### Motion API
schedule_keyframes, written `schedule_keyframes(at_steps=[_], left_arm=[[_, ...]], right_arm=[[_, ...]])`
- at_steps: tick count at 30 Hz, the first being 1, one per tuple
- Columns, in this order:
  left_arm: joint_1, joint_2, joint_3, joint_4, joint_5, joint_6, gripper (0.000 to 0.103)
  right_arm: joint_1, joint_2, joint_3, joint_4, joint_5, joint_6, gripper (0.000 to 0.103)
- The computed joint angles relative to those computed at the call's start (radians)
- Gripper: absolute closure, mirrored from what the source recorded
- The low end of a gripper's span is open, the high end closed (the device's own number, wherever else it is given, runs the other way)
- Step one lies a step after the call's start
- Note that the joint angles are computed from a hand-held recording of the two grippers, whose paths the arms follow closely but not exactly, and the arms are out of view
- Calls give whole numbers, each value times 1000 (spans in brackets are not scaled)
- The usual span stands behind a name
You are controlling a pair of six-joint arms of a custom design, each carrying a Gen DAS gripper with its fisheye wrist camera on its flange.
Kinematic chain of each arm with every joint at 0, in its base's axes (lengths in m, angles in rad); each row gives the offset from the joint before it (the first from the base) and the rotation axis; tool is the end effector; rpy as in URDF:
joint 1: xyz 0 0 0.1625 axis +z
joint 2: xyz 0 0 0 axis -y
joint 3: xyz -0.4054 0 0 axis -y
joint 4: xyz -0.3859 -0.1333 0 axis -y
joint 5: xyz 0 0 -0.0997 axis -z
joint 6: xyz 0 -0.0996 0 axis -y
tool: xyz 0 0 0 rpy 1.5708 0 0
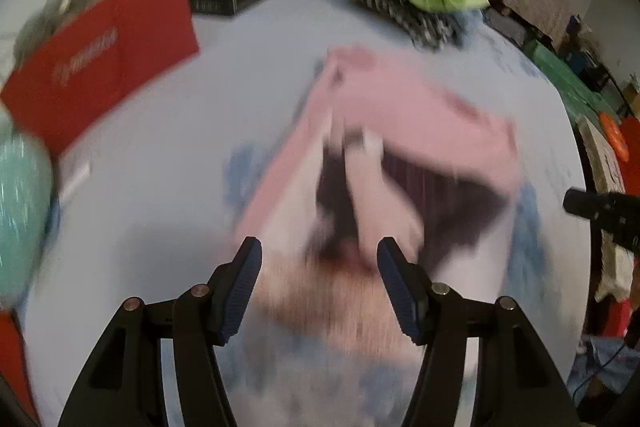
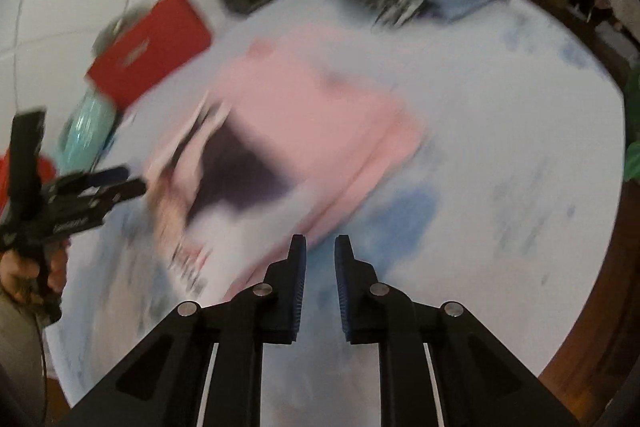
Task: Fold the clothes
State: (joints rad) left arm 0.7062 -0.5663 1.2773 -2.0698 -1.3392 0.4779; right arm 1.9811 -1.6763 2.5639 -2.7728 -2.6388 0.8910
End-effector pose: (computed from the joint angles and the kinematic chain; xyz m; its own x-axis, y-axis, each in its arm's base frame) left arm -0.4401 -0.5806 0.0124 -0.1861 0.9772 -0.1025 0.9341 0.2083 0.2900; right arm 0.1661 -0.2664 0.2515 -0.6407 0.7136 0.2833 0.1892 0.5044 -0.8425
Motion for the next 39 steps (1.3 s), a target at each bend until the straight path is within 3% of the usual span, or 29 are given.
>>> schedule_keyframes(at_steps=[2,5,9,10,11,12,13,16,19,21,22,23,24,28,31,32,36,39], left_arm=[[-14,59,-66,2,0,-42,42],[-27,168,-198,61,2,-122,42],[-60,280,-329,111,34,-155,42],[-66,305,-354,113,37,-159,43],[-72,331,-382,116,41,-163,56],[-79,369,-427,130,52,-171,76],[-85,409,-475,147,63,-178,81],[-99,516,-578,147,145,-188,81],[-96,556,-660,176,114,-220,79],[-94,527,-637,149,96,-235,68],[-92,488,-590,121,91,-237,61],[-91,451,-546,95,86,-240,48],[-91,398,-473,66,106,-242,45],[-85,205,-203,-9,202,-306,45],[-59,62,0,-41,249,-403,45],[-50,34,36,-37,249,-432,45],[-7,-83,194,-55,199,-534,45],[7,-116,252,-84,179,-564,45]], right_arm=[[-79,-54,0,-81,34,-165,71],[-221,-120,7,-174,158,-375,70],[-383,-168,14,-220,334,-544,70],[-403,-153,7,-231,365,-577,75],[-420,-149,2,-230,397,-613,97],[-438,-150,-2,-217,416,-634,99],[-457,-158,-5,-192,420,-638,99],[-512,-204,-4,-130,444,-642,100],[-520,-274,8,-94,426,-630,99],[-508,-326,16,-97,419,-637,94],[-500,-348,16,-99,423,-650,94],[-488,-364,12,-101,428,-669,94],[-477,-371,5,-101,435,-691,94],[-467,-342,-36,-94,484,-771,94],[-536,-336,-31,-91,617,-821,94],[-552,-324,-31,-80,627,-818,94],[-572,-326,3,-29,553,-732,97],[-523,-398,43,5,505,-687,92]])
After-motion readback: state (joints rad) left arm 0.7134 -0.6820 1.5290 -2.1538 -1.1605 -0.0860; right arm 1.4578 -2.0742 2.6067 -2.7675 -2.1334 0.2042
